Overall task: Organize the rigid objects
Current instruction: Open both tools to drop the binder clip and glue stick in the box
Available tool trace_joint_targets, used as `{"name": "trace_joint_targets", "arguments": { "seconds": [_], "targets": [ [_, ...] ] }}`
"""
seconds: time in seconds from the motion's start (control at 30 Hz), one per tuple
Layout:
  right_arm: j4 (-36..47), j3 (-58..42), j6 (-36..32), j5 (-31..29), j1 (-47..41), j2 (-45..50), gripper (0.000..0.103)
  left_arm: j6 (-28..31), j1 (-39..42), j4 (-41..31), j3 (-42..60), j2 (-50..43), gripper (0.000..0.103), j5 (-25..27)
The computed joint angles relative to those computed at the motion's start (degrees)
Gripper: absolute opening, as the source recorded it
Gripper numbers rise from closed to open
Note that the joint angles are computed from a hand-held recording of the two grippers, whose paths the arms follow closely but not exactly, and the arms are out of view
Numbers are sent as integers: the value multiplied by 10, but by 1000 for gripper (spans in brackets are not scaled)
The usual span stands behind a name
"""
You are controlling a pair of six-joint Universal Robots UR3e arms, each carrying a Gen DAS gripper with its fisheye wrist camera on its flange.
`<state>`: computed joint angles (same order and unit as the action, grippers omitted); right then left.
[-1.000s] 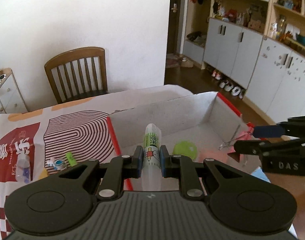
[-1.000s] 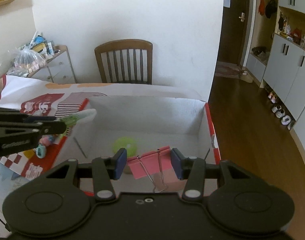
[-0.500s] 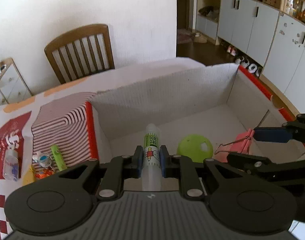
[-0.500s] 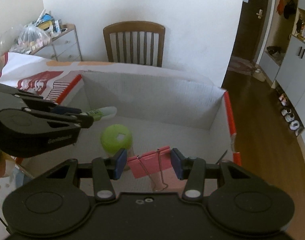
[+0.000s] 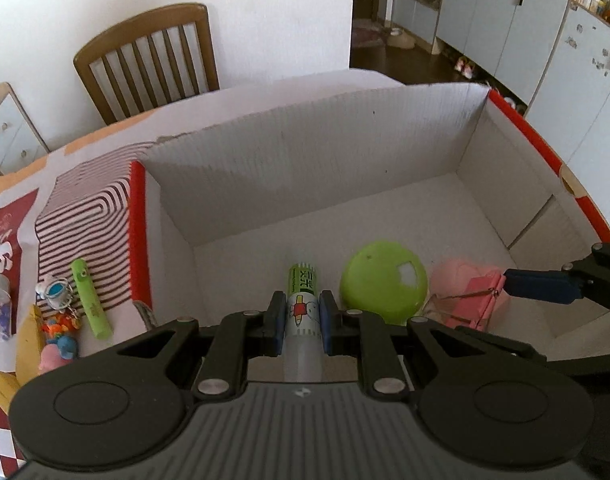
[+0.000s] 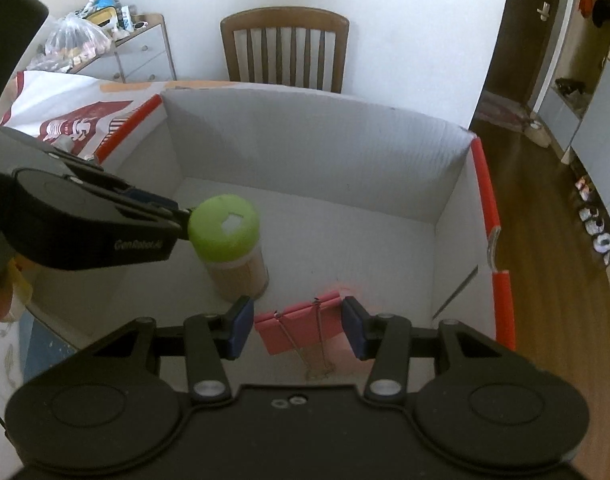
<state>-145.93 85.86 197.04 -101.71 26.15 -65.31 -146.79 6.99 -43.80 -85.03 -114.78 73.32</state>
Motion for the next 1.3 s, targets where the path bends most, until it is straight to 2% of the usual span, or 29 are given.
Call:
{"name": "trace_joint_targets", "arguments": {
  "seconds": [0.33, 0.4, 0.47, 0.57, 1.03, 1.3],
  "targets": [
    [26, 0, 24, 40, -22, -15, 49, -7, -10, -56, 45, -31, 17, 29],
    [30, 1, 28, 50, -27, -19, 53, -8, -11, -69, 54, -34, 17, 32],
    [27, 5, 32, 50, -28, -23, 64, -10, -11, -70, 53, -33, 17, 35],
    [25, 11, 36, 53, -31, -31, 65, -16, -13, -77, 58, -35, 17, 39],
    [20, 34, 47, 40, -22, -68, 73, -9, 3, -76, 13, 19, 17, 4],
    [28, 23, 65, 19, 3, -76, 74, 13, 32, -85, -41, 97, 17, -45]
  ]
}}
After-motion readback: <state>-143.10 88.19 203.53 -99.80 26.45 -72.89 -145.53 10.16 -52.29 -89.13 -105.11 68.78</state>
